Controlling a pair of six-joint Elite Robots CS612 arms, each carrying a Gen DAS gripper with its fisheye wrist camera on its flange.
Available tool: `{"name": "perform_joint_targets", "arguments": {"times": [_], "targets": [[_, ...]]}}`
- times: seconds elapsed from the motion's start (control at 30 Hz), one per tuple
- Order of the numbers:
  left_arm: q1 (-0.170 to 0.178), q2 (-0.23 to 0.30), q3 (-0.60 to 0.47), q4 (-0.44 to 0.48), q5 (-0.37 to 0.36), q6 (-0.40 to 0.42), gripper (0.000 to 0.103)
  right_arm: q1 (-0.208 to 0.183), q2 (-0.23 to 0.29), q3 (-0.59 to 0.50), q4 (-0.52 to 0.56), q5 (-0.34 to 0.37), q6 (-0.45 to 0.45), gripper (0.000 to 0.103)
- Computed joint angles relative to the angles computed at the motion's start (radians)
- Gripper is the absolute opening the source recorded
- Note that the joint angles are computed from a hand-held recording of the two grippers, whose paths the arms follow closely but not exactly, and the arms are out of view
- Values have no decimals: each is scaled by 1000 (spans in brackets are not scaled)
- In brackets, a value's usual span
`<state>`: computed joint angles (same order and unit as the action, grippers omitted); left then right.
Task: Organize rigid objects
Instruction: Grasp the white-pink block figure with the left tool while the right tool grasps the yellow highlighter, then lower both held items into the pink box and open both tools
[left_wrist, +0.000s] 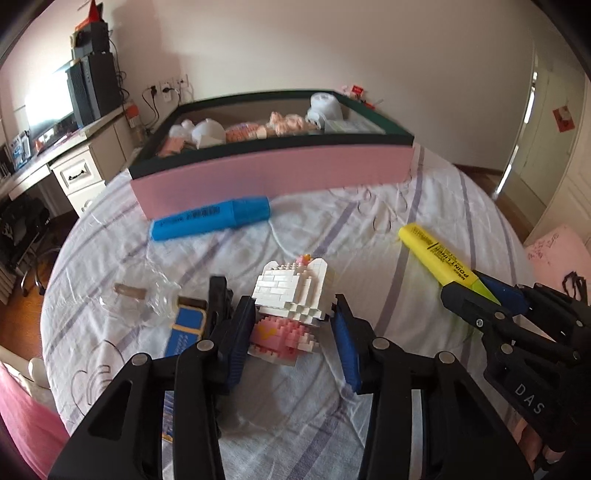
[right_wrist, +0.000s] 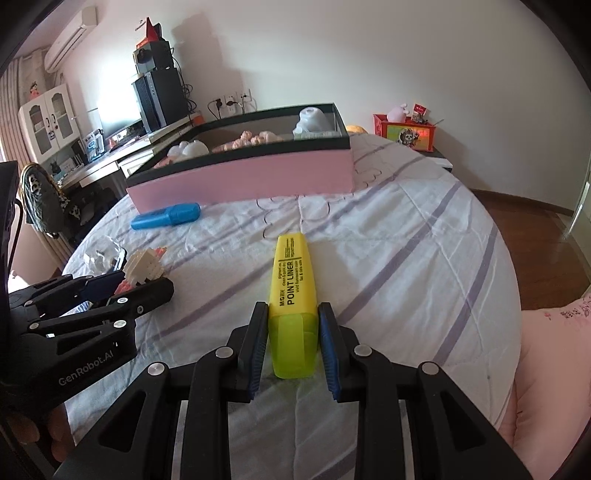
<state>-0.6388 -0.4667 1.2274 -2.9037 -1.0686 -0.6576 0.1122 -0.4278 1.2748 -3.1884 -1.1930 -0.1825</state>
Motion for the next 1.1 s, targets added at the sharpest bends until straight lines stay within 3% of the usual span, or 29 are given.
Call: {"name": "perform_joint_targets", "arguments": {"times": [0.23, 0.47, 0.57, 0.73, 0.97, 1.1], "targets": [[7, -12, -13, -82, 12, 71, 42, 4, -10, -23, -34, 26, -5, 28], [35, 2, -90, -88, 38, 155, 43, 18, 4, -108, -33, 44, -4, 28], [54, 28, -168, -14, 53, 178, 43, 30, 27, -181, 3, 25, 0, 28], [98, 73, -283, 72, -23, 185, 43, 48, 76, -314, 72, 6, -3, 28], [142, 154, -453, 263, -50, 142, 43, 70, 199, -593, 281, -33, 0, 26], [150, 177, -491, 307, -47, 127, 43, 80, 271, -735, 397, -59, -11, 24]]}}
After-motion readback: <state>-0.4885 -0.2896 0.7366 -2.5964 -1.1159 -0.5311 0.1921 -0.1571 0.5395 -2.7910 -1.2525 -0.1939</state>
